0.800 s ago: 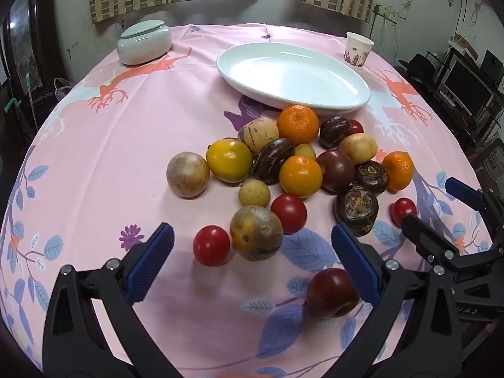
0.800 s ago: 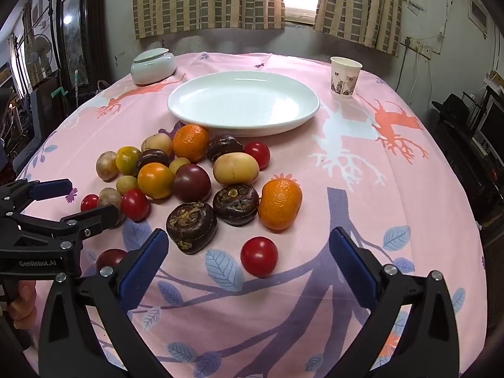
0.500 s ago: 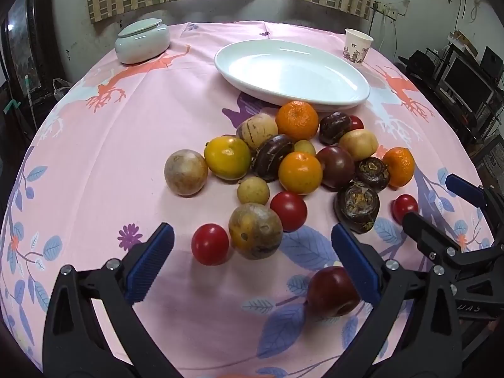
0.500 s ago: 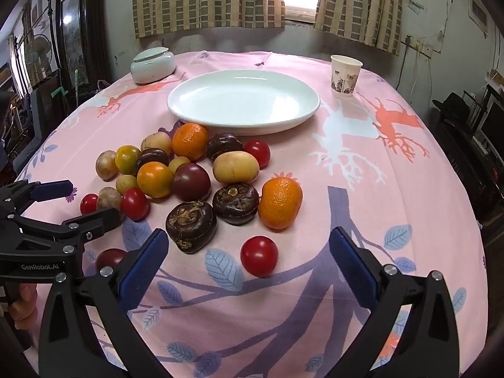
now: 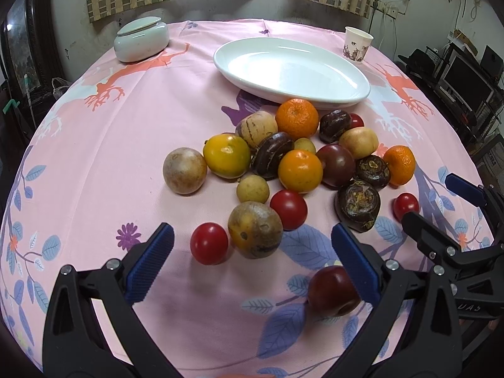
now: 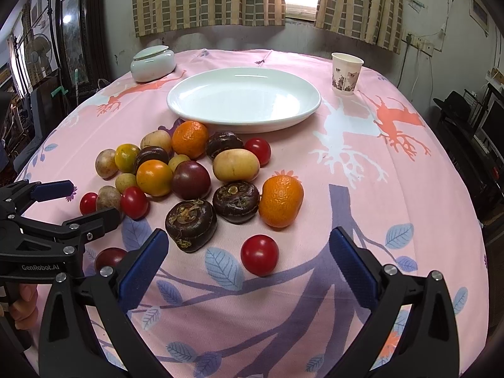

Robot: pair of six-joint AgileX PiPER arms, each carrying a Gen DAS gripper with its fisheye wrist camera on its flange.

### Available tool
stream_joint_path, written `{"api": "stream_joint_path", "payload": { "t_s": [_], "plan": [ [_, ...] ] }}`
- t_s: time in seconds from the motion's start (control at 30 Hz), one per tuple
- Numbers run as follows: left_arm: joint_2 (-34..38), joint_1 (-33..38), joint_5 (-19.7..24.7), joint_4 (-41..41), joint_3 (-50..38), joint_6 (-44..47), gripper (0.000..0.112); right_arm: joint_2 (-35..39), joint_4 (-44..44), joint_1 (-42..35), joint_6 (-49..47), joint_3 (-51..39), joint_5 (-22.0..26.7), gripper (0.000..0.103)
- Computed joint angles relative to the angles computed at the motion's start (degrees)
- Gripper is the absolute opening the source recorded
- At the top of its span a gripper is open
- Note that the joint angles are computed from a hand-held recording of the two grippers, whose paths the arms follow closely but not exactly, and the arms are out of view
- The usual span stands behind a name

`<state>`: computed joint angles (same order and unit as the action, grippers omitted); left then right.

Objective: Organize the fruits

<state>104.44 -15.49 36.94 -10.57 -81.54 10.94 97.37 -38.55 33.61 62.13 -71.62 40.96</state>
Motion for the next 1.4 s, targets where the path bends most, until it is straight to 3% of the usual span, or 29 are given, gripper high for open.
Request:
{"api": "stream_joint_path", "payload": {
  "t_s": [1.0, 1.17, 1.37, 1.4],
  "plan": [
    [-0.44, -0.72, -1.68, 0.13, 1.39, 0.07, 0.101, 0.46, 0.99, -0.22, -0.71, 0.04, -0.75, 0.102],
    [-1.61, 0.01, -4.16, -0.29, 2.49, 1.32, 0.101, 0.83, 1.59, -0.47, -0.96, -0.01, -0.36, 0.102],
    [-1.33, 0.87, -2.73, -0.84, 1.51, 6.67, 0.101, 1.22, 8.5, -2.11, -9.07, -0.81, -1.2, 0.102],
    [-0.92, 1.45, -0.89, -1.56, 0.58, 7.78, 0.101, 1.15, 8.77, -2.23, -9.54, -0.71, -1.27, 0.102]
  ]
}}
